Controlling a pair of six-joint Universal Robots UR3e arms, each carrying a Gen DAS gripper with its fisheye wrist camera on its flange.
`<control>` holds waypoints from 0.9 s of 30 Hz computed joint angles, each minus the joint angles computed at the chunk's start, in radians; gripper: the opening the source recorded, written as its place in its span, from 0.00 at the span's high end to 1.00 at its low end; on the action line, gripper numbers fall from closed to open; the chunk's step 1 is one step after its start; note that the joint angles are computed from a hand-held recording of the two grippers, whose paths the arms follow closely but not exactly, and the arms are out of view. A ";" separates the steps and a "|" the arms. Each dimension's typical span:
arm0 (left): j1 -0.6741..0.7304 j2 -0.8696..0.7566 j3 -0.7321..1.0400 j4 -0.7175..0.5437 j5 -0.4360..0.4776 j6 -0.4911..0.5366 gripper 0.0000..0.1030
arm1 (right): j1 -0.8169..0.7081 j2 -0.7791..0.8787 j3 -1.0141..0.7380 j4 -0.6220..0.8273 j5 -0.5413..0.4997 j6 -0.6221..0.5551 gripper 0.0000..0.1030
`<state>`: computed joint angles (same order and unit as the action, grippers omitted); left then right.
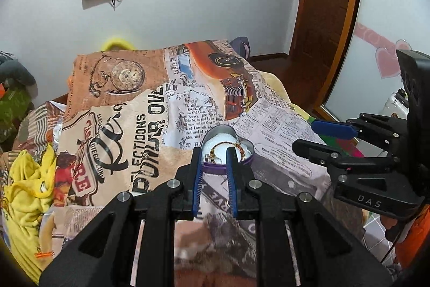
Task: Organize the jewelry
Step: 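Move the right tool to the pile and grasp a gold hoop earring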
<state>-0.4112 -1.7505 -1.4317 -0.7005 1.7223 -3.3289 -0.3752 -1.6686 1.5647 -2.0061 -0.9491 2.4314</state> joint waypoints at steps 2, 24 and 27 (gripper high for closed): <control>-0.010 0.020 -0.024 0.006 0.014 -0.010 0.74 | -0.018 -0.033 0.026 0.019 0.008 -0.018 0.63; 0.016 0.058 -0.292 0.066 -0.066 -0.069 0.68 | 0.024 -0.052 0.241 0.016 -0.146 -0.080 0.63; 0.025 0.047 -0.317 0.077 -0.085 -0.075 0.68 | 0.048 -0.014 0.244 -0.003 -0.165 -0.070 0.63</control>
<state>-0.3865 -1.7033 -1.7482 -0.6236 1.6374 -3.4042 -0.3271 -1.6829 1.8086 -2.0088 -1.1145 2.3613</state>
